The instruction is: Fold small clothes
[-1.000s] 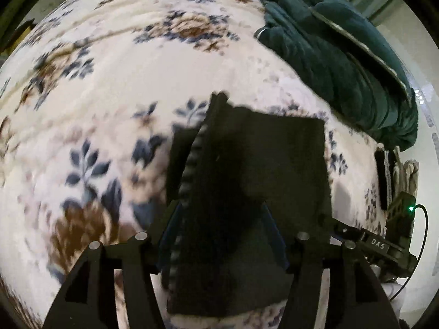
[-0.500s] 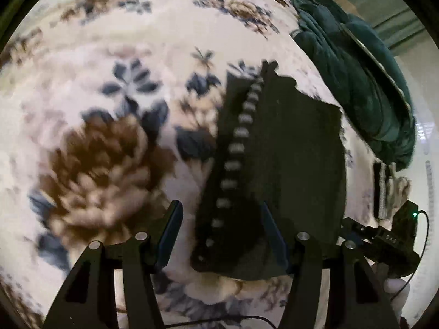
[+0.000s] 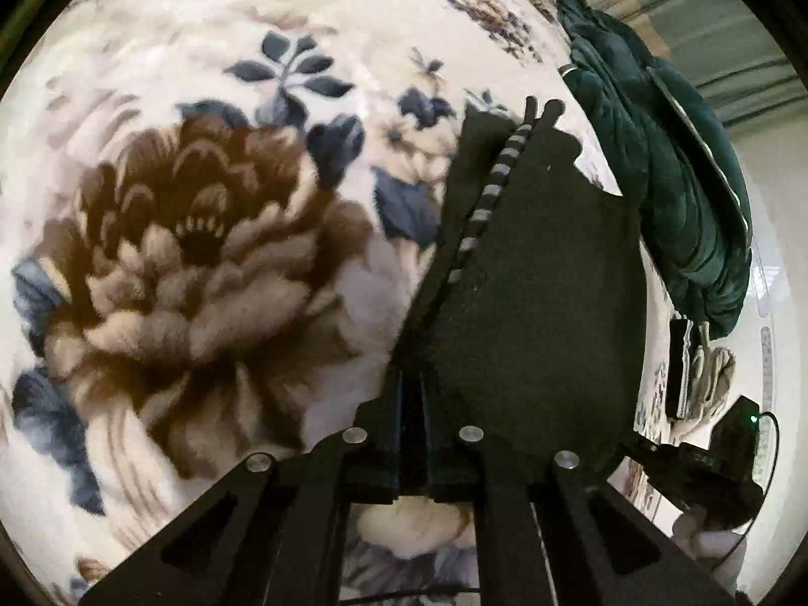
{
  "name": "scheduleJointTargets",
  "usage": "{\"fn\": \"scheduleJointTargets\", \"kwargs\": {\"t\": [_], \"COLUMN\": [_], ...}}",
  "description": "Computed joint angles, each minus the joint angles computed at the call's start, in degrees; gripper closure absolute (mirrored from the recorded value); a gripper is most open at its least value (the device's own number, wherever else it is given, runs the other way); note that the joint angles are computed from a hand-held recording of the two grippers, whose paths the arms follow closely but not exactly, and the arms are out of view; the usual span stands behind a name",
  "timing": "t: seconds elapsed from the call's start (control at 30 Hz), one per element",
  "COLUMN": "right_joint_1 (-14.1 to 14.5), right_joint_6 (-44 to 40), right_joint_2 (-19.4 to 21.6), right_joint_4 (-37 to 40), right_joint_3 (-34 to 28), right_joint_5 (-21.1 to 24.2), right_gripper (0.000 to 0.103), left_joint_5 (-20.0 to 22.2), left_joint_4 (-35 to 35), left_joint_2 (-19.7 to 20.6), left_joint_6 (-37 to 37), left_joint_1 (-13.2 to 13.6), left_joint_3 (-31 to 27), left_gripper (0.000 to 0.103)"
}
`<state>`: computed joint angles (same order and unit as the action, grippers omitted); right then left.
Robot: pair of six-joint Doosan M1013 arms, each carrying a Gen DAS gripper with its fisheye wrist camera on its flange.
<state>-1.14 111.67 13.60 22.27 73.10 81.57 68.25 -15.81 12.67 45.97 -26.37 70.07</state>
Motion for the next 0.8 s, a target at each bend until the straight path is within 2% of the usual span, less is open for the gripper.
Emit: {"fn": "scheduleJointTargets", "kwargs": {"t": [0.1,0.17,0.2,0.23,0.27,0.33,0.43,0.47,0.53,0.57,0.6,0.7,0.8], "right_joint_1": [0.3,0.0,-0.3,-0.5,-0.5,-0.4,0.4,0.9,1.7,2.0,2.3,2.6,2.6], "right_joint_6": [-0.7,-0.4,-0.5,-0.8,-0.9,-1.7,-2.3,-2.5,-3.6,-3.9,-4.3,-2.9,-2.6], "right_joint_2": [1.9,3.4,3.8,4.3,5.0,7.0,11.5,13.2,16.5,17.8,18.5,19.3,17.7], "right_joint_4": [0.3,0.8,1.5,1.7,1.1,1.2,0.7,-0.8,-2.8,-3.9,-4.7,-5.9,-7.5], "right_joint_3": [-2.1,-4.8,-5.7,-6.9,-8.4,-11.5,-17.1,-19.4,-23.9,-25.8,-26.6,-28.2,-26.4], "right_joint_5": [3.9,6.3,5.8,4.9,3.7,2.1,0.7,0.6,2.2,2.8,2.2,1.9,-0.1], "right_gripper": [0.096,0.090,0.083,0.066,0.060,0.058,0.058,0.058,0.061,0.071,0.096,0.097,0.098], "left_joint_5": [2.9,2.6,1.8,1.4,1.3,3.8,8.2,10.1,10.7,10.5,9.5,6.5,6.3], "left_joint_4": [0.6,1.9,1.6,2.0,1.7,1.7,1.6,2.5,1.8,2.6,2.7,2.4,0.4], "left_joint_2": [1.7,3.4,4.1,5.4,7.5,12.1,18.3,20.4,21.7,21.7,20.9,18.5,18.9], "left_joint_6": [2.7,4.7,5.8,6.6,8.1,10.8,13.7,14.5,17.4,18.1,18.6,17.3,16.4], "left_joint_1": [0.2,0.4,0.8,1.1,1.5,2.1,2.6,2.6,2.8,2.6,2.5,2.8,3.7], "left_joint_3": [-4.6,-8.3,-9.3,-11.1,-13.7,-19.4,-27.2,-30.1,-31.7,-31.9,-30.9,-27.8,-27.6], "left_gripper": [0.092,0.070,0.063,0.053,0.052,0.052,0.054,0.067,0.097,0.098,0.098,0.098,0.098]}}
